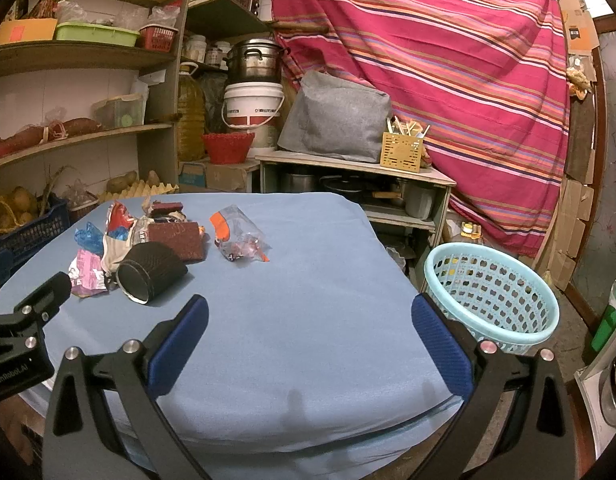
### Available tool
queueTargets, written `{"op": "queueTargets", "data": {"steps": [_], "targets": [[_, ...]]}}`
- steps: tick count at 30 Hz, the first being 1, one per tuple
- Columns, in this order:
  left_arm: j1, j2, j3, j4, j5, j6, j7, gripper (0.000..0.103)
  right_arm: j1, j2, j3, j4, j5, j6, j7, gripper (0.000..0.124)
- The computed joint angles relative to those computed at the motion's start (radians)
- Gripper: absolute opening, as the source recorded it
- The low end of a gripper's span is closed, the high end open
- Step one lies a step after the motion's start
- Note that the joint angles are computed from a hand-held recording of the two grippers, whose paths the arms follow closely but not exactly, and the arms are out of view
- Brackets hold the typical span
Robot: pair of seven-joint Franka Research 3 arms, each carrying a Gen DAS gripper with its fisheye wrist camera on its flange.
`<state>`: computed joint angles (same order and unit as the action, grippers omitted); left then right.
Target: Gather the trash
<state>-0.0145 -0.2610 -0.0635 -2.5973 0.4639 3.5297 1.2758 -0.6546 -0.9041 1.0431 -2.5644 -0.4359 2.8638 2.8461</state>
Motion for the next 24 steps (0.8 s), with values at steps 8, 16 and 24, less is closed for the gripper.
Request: {"op": "queueTargets", "data": {"steps": [8, 16, 24], "targets": [[0.004, 0.000, -0.006, 0.000, -0.007, 0.001, 0.005, 0.098, -0.001, 0.001, 0.001, 0.001, -0.003, 0.000, 0.003, 0.099], [0.005, 0.000, -0.007, -0.001, -0.010, 0.003, 0.009, 0.098, 0.006, 0.001, -0.005, -0.003, -0.005, -0.001, 0.003, 0.099], [0.008, 0.001, -0.011, -0.002, -0.015, 0.006, 0.013, 0.098, 0.008, 0.000, -0.007, -0.004, -0.008, -0.001, 0.005, 0.099]]}}
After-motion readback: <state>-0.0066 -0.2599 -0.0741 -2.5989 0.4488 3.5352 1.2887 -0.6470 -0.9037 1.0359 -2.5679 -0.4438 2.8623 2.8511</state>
